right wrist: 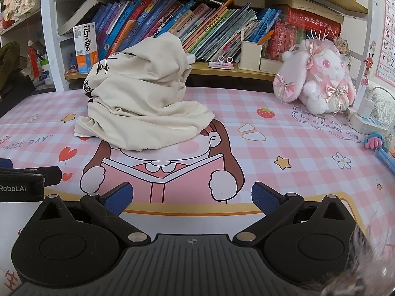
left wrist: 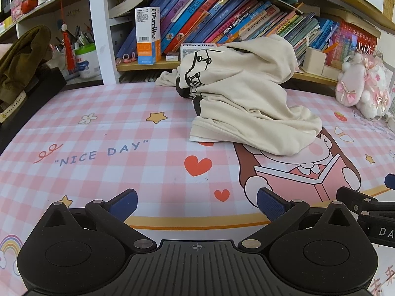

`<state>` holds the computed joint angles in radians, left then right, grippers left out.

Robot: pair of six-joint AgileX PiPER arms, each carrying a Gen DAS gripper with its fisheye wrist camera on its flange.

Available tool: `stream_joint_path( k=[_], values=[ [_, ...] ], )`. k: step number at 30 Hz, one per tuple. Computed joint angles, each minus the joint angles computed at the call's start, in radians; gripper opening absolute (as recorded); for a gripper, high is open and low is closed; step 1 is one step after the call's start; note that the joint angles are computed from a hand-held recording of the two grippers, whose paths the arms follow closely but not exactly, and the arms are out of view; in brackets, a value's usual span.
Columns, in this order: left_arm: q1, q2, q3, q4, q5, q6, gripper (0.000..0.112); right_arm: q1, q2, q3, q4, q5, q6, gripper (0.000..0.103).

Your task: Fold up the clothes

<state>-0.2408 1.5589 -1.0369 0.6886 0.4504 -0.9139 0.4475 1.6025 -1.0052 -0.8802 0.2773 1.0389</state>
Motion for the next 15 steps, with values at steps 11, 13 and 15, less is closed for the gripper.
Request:
stream_joint_path(
  k=[11,13,15],
  values=[
    [0.002,0.003,-0.002,-0.008,-0.001,0.010,0.103,-0.002,0.003,0.000,0.005,-0.001,-0.002,0.103],
    [0.003,0.003,-0.002,-0.011,-0.002,0.015,0.103,-0.002,0.003,0.000,0.005,0.000,-0.002,0.103],
    [0.005,0.005,-0.004,-0.016,-0.002,0.021,0.103,-0.001,0.005,-0.001,0.011,0.001,-0.006,0.103]
  ],
)
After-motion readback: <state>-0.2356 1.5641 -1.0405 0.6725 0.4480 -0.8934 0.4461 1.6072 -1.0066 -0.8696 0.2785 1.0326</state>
